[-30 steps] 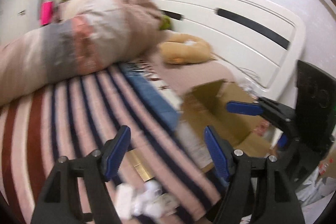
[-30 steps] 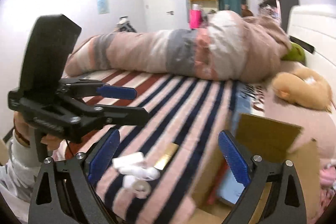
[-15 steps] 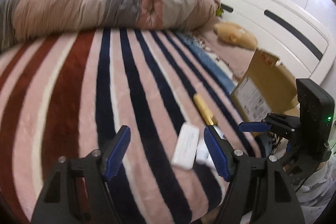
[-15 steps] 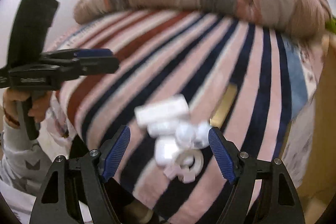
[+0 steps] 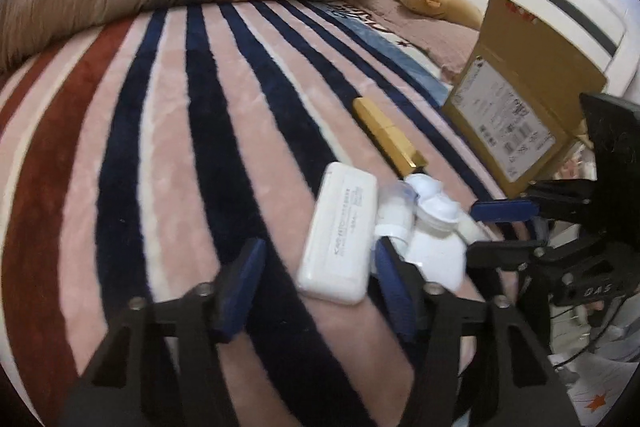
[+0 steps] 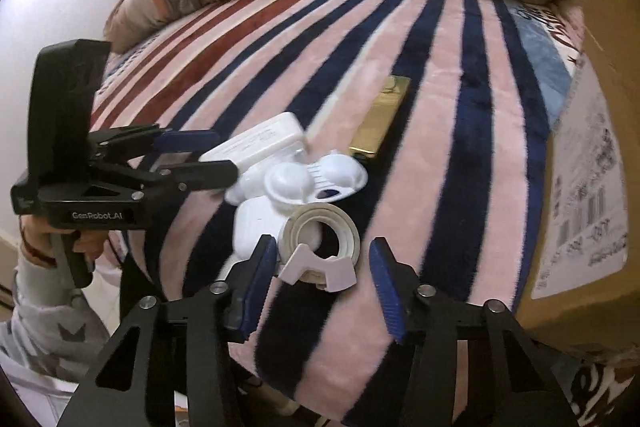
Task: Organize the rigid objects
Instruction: 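Grasp the white tape roll with the right gripper while the left grasps the white power bank, then carry tape roll and power bank into the box and open both grippers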
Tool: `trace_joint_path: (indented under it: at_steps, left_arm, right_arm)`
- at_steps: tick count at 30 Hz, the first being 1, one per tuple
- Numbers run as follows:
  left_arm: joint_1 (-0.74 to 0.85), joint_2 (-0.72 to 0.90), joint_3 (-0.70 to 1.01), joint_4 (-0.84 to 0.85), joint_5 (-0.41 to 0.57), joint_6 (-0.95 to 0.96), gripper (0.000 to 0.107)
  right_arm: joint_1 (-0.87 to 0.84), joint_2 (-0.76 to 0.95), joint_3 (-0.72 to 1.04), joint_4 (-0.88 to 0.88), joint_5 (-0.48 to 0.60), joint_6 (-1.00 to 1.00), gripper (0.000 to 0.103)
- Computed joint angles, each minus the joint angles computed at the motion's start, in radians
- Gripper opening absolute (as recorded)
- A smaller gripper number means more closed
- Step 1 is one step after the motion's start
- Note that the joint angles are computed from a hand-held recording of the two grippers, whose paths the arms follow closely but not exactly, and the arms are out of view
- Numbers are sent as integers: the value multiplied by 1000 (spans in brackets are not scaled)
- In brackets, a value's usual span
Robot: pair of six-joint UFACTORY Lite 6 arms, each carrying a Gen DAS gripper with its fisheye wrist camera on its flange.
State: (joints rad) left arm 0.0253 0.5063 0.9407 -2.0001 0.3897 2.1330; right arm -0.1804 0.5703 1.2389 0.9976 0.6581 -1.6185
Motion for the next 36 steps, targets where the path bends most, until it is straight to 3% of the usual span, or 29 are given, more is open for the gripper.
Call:
trace_joint_path:
  at_steps: [4,8,13,15,18,23,32,36]
  left_arm:
    - [-19,-3,0,-82,-29,73,39]
    - [-41,5,19,-176,-74,165,39]
    - [-76,93,133,-185,-122,171,43]
    - [-93,123,163,-276,-137,255,43]
    - [-92,141,179,-318,-131,274,34]
    - [-52,115,147,-224,-84,172,32]
    - [-5,-198,-48,-165,-65,121,32]
    - [-6,-389,-75,110,-78,-164,32]
  right_arm:
    - [8,-25,-42,54,-34,-36,37]
    - [30,-82,-115,136,-131,-112,37]
    - [25,-25,-68,96,-127,-48,40]
    - [34,-21,-75,128,-166,-87,40]
    - [36,-34,-103,225,-184,-190,37]
    - [55,-61,-140,335,-222,-307,36]
    - [56,-296,-248,369,-85,-348,36]
    - [40,-417,-269,343,10,-306,36]
